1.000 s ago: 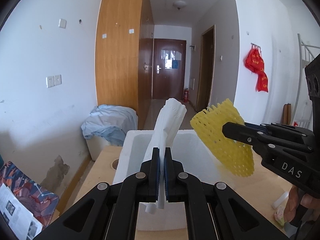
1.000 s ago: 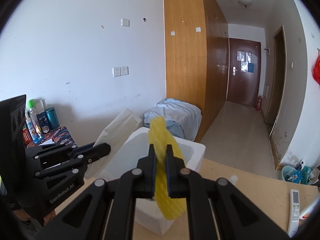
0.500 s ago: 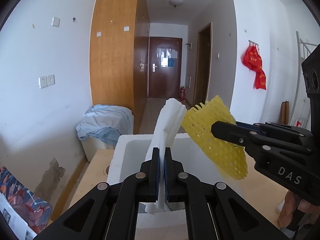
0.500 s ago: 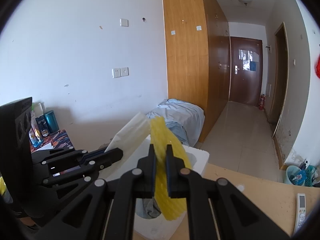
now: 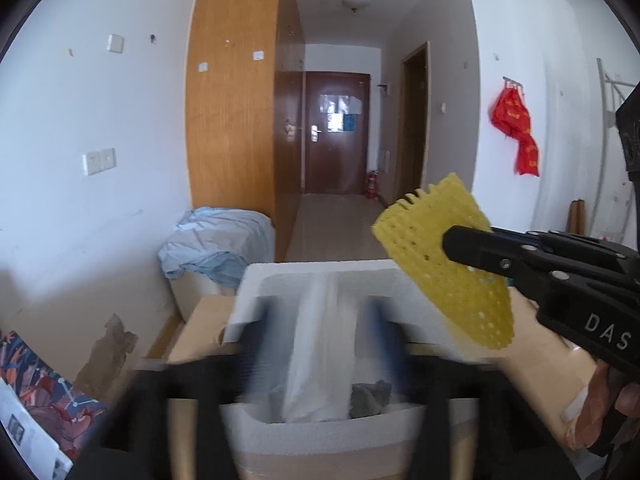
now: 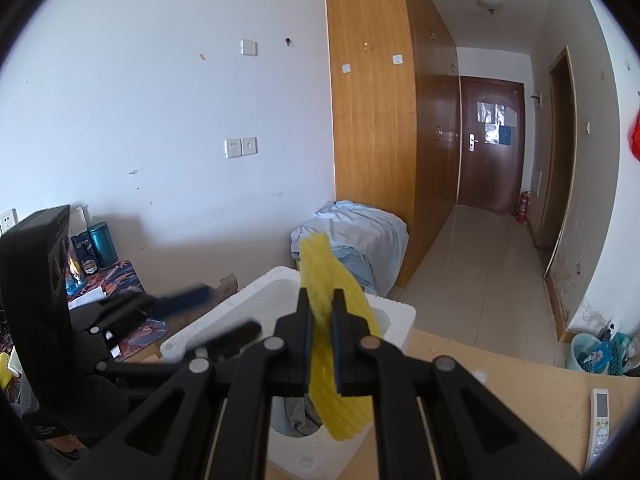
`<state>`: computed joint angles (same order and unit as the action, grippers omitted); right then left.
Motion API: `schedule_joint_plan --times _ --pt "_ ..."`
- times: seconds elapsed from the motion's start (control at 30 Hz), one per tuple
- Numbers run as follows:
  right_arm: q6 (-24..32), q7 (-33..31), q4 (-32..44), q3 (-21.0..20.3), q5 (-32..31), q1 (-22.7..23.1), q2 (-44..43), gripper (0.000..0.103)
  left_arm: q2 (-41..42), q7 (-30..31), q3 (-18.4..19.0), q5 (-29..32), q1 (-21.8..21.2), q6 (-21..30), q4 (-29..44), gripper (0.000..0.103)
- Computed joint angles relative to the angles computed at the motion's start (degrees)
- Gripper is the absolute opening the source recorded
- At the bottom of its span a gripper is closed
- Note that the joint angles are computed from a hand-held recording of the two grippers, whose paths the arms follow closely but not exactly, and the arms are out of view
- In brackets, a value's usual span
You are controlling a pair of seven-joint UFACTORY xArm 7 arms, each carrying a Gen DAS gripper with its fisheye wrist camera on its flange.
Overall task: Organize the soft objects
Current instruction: 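Open the left tool into the box while the right tool releases the fruit net inside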
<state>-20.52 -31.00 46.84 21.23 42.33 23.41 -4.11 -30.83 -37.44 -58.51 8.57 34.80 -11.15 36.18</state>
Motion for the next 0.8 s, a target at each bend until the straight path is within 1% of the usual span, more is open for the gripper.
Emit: schedule_joint_plan --times 0.03,0.07,0.13,0.2,0.23,0.3,0.33,0.37,0.4,0.47,0.5,0.63,0.8 --pt "0.0 -0.3 0.1 0.1 0.3 0.0 0.1 0.011 -1.9 -0.9 -0.9 -0.8 1.2 -1.1 -0.6 0.089" --pt "-0.1 0.4 0.0 -0.3 -0.5 0.2 0.3 0.011 -4.4 -2.0 -1.7 -1.9 2.3 -1.9 -1.5 0.089" --pt "-0.1 0.9 0.2 -0.7 -1.1 0.5 0.6 0.011 -5.0 -1.7 -0.8 -1.6 1.6 -1.7 -2.1 0.089" --pt "-0.1 3.4 -0.2 -1.7 -3.7 1.1 0.7 0.011 -5.9 -2.1 0.5 -1.9 0.8 -2.0 -3.4 0.089" --pt "0.0 5.1 -0.4 -2.2 -5.7 1.2 0.8 0.011 -5.8 -2.4 1.5 -2.3 -0.1 -2.7 -4.4 0.090" --pt "0.2 13.2 -1.4 -5.3 -14.7 2.5 0.8 0.011 -5.3 -2.8 4.4 -3.7 -2.2 -5.4 -7.2 0.094" --pt "0.2 15.8 -1.6 -6.0 -17.5 2.7 1.1 0.011 -5.2 -2.7 4.8 -4.6 -2.3 -6.6 -8.2 0.096" --pt "0.0 16.1 -1.4 -5.6 -17.9 2.2 1.5 0.011 -5.5 -2.7 4.7 -5.9 -2.1 -7.8 -9.2 0.096" --pt "0.3 14.6 -0.9 -5.0 -16.5 1.8 2.1 0.011 -5.2 -2.5 5.0 -7.0 -2.0 -8.9 -9.9 0.096" --pt "0.4 14.7 -0.6 -5.1 -16.5 1.9 2.6 0.011 -2.7 -1.1 7.1 -7.6 -4.0 -10.4 -10.5 0.096" --pt "0.8 14.1 -0.3 -5.1 -15.9 2.1 2.8 0.011 -2.0 -0.5 7.5 -8.1 -4.5 -11.1 -10.6 0.096" --pt "0.3 14.0 -0.3 -5.6 -16.1 2.8 3.2 0.011 -0.5 2.1 8.0 -10.4 -6.2 -13.2 -11.4 0.096" --pt "0.5 13.8 0.0 -6.2 -15.7 3.6 3.8 0.011 -0.3 5.2 7.6 -14.1 -7.9 -17.0 -12.4 0.096"
